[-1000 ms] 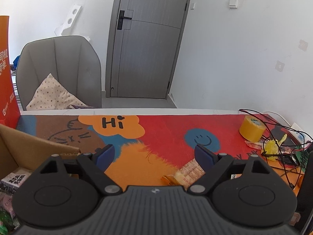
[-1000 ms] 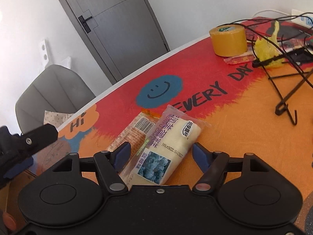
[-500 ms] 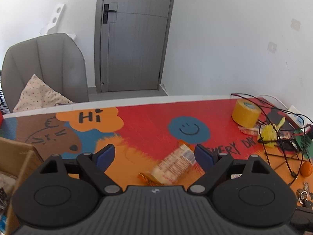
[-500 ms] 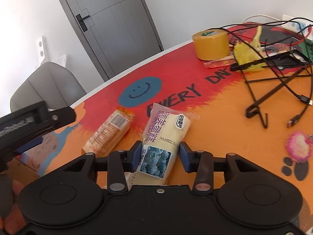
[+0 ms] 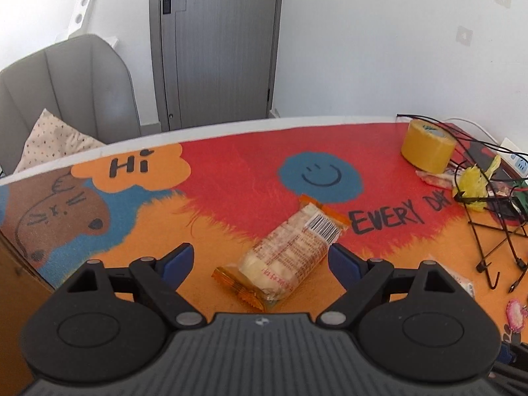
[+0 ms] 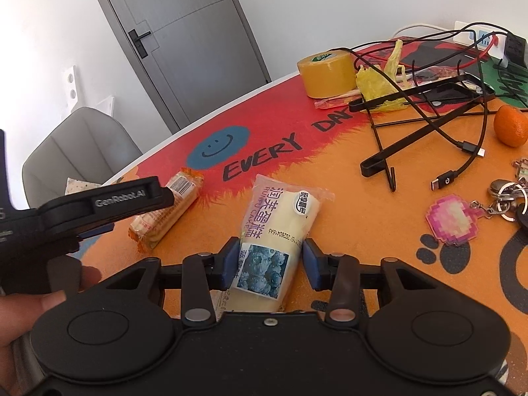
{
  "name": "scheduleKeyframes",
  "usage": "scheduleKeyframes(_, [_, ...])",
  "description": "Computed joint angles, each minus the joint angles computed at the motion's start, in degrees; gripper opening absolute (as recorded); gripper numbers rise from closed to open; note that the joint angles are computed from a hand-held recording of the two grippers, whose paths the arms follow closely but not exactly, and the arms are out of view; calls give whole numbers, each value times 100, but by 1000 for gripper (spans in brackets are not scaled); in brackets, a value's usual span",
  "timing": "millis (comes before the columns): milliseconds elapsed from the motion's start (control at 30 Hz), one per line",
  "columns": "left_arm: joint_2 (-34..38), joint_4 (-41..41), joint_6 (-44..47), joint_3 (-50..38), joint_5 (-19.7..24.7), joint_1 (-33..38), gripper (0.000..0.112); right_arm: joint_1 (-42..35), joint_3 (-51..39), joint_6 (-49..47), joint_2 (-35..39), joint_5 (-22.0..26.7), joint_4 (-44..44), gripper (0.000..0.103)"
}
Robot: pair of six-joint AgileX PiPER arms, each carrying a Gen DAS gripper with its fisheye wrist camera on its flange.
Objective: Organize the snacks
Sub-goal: 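Lower left tool onto orange wafer bar while right tool holds pastry pack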
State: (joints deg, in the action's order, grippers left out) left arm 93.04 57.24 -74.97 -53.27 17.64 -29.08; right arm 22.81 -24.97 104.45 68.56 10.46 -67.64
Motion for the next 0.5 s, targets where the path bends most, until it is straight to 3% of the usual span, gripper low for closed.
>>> scheduleKeyframes(67, [93, -295, 261, -9, -45, 59, 89, 39, 1, 19, -12, 51, 20, 42])
scheduleKeyframes(167, [96, 314, -303, 133, -20, 6, 89, 181, -21, 143, 6, 215, -75, 43])
scheduleKeyframes(367, [-22, 225, -201, 252, -38, 13, 89, 225, -8, 249, -1, 268, -192, 43])
scheduleKeyframes(500, [-88, 803, -656, 431, 22, -122, 89, 300, 45, 379, -61, 324, -282, 43])
